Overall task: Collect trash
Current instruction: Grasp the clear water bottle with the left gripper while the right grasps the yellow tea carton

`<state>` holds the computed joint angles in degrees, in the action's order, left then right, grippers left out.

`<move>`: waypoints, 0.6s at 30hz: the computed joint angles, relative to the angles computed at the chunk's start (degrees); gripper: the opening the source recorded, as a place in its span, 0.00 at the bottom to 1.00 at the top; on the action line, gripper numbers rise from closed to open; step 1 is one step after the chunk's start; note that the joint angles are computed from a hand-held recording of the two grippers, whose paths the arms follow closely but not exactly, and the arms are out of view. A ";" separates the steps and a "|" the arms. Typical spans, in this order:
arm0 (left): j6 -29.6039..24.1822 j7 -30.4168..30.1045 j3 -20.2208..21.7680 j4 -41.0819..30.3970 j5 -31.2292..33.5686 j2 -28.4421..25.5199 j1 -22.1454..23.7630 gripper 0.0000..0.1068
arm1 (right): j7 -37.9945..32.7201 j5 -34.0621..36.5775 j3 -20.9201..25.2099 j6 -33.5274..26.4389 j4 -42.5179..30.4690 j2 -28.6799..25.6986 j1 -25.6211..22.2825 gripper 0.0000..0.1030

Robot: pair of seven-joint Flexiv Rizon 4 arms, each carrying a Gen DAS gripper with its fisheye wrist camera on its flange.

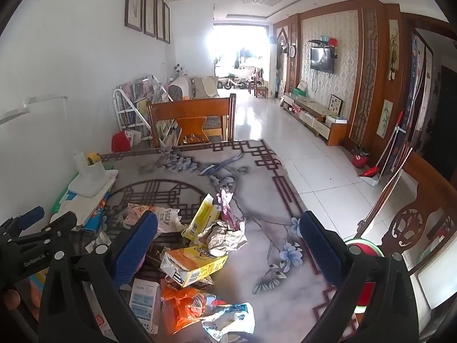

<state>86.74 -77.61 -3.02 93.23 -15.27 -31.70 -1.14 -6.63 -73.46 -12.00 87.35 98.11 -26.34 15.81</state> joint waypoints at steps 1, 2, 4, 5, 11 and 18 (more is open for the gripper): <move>-0.60 0.28 0.07 0.62 0.09 0.16 0.29 0.92 | -1.71 1.64 1.01 -0.51 0.12 -0.24 -0.38 0.93; -1.24 1.33 -0.98 1.63 -0.12 0.47 1.41 0.92 | -4.92 4.82 2.66 -1.56 -0.21 -0.83 -0.83 0.93; -1.71 2.20 -3.45 5.61 0.39 1.88 4.02 0.91 | -9.09 8.64 3.73 -2.05 0.31 -1.42 -0.79 0.93; -2.23 3.95 -3.36 6.57 -1.41 1.95 4.02 0.91 | -11.26 10.71 4.36 -2.83 0.34 -1.84 -0.70 0.93; -15.34 3.14 0.39 9.24 -1.78 2.45 2.83 0.82 | -23.19 24.28 9.68 -6.27 0.16 -5.08 -2.05 0.93; -25.05 3.29 -3.21 9.94 -10.47 0.46 5.82 0.82 | -40.13 48.13 28.94 -16.99 -14.28 -15.82 -11.77 0.93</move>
<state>61.69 -74.31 -6.24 103.16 -25.74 -31.23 4.68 -46.75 -25.33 16.94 70.36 83.83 -42.15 4.04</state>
